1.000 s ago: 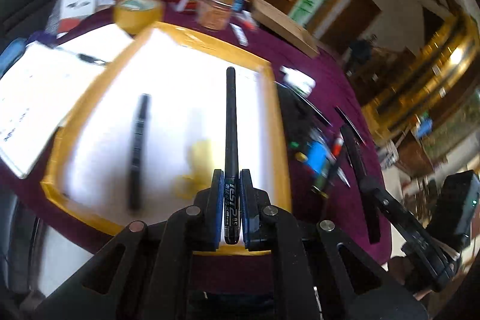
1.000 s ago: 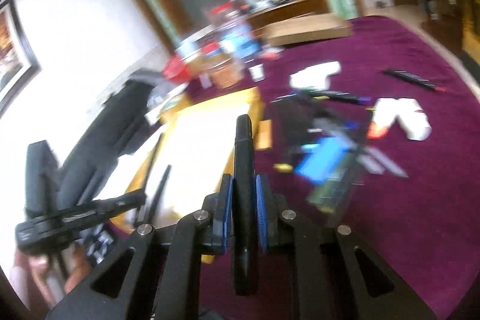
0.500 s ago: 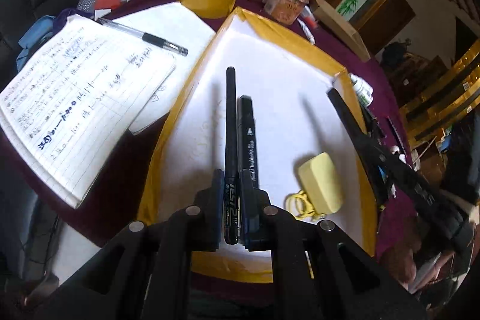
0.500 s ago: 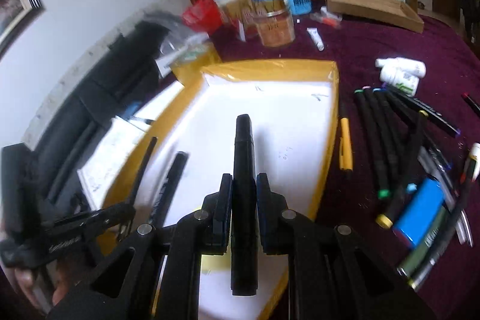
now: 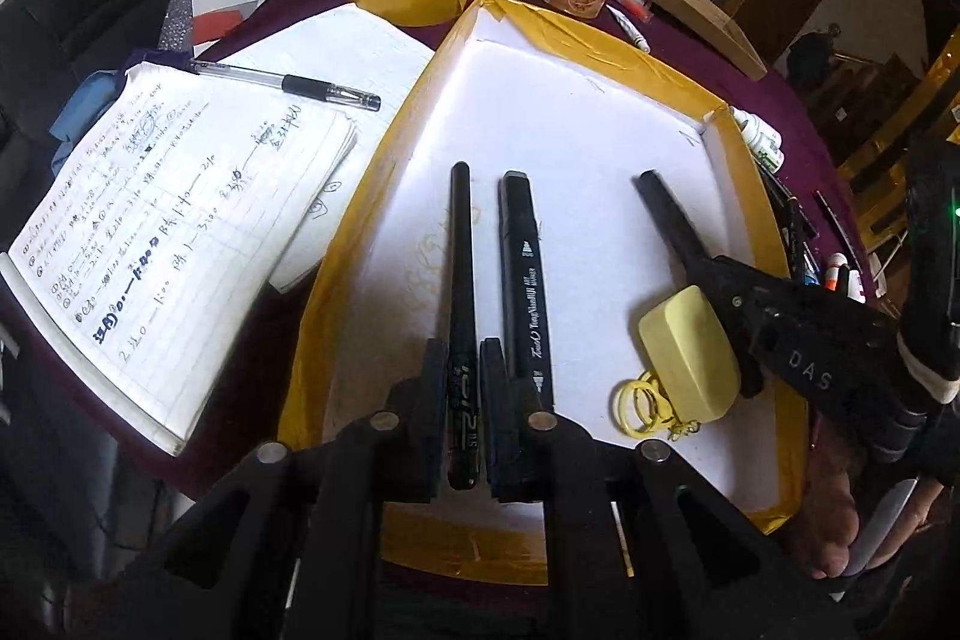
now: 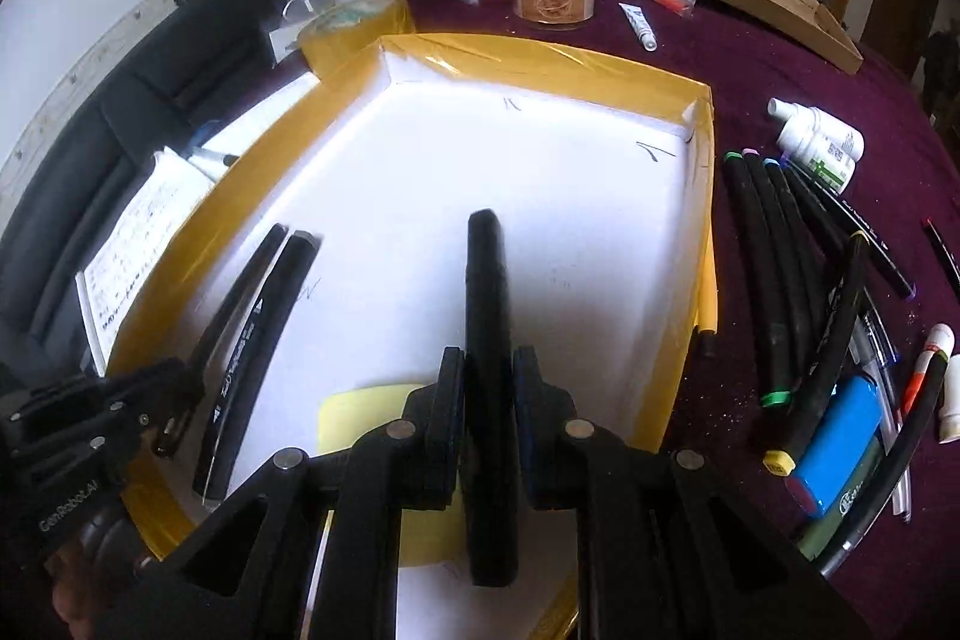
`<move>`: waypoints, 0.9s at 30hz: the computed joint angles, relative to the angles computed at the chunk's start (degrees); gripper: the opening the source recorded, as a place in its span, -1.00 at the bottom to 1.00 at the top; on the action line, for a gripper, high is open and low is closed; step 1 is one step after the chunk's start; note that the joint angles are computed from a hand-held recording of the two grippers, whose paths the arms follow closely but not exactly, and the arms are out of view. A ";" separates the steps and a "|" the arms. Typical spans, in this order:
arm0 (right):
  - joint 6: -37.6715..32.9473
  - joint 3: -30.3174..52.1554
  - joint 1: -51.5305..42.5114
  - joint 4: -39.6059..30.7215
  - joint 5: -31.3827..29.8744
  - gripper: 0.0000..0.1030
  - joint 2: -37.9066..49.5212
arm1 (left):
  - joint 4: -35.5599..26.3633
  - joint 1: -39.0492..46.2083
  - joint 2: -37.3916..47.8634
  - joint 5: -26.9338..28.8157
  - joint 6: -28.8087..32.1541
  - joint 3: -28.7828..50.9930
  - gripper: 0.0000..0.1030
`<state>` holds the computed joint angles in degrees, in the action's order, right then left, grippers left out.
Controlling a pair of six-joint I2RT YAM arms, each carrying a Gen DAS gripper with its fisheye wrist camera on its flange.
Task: Organize rigid objects
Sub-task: 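Lower both black markers into the tray beside the first marker and release, then grasp a yellow-capped black marker with each tool from the pile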
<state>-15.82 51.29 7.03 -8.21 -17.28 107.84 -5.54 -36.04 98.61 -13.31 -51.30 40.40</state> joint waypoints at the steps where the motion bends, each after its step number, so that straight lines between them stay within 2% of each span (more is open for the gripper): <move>1: 0.02 -0.35 -0.21 0.14 -0.55 -0.70 -0.41 | 0.06 -0.25 -0.43 -0.16 -0.27 -0.33 -0.55; 2: -0.22 -1.15 -1.45 0.45 -2.54 -0.65 -1.50 | 0.06 -0.63 -1.00 -0.60 -0.86 -0.82 -0.43; 3: -0.54 -2.00 -2.70 0.77 -4.72 -0.48 -2.63 | 0.47 -1.30 -2.00 -1.57 -1.84 -1.69 -0.23; 4: -1.07 -3.37 -4.59 1.18 -7.69 -0.37 -4.42 | 0.98 -2.06 -3.09 -2.77 -2.74 -2.57 -0.12; 5: -1.02 -4.46 -5.69 2.00 -9.70 -0.23 -5.50 | 1.45 -3.17 -4.37 -4.27 -3.68 -3.50 -0.12; 7: -2.64 -7.55 -10.35 2.19 -16.56 -0.23 -8.80 | 0.54 -6.10 -6.09 -8.17 -6.82 -3.85 -0.12; 10: -10.20 -10.59 -19.30 -3.27 -27.22 -0.23 -11.47 | 0.76 -11.81 -7.34 -13.45 -9.65 -3.17 -0.12; 12: -15.02 -11.80 -24.38 -6.69 -30.41 -0.23 -11.92 | 3.95 -15.27 -6.99 -14.21 -9.27 -2.33 -0.12; 16: -26.71 -9.19 -36.03 -16.00 -33.03 -0.23 -8.01 | 6.95 -20.09 -2.16 -13.78 -5.44 4.03 -0.12; 20: -32.84 -1.66 -45.08 -24.22 -33.69 -0.23 -2.09 | 2.88 -22.17 4.62 -12.11 -1.91 14.00 -0.12; 23: -31.92 4.47 -48.88 -27.39 -33.61 -0.23 2.88 | 0.89 -23.61 8.89 -11.90 -0.75 19.87 -0.12; 25: -26.86 7.30 -49.17 -25.77 -31.48 -0.23 5.11 | -0.27 -24.39 10.56 -12.15 -0.81 22.09 -0.12; 27: -20.08 8.50 -48.23 -21.32 -28.27 -0.24 6.29 | -1.28 -24.65 11.85 -12.20 -0.53 23.97 -0.12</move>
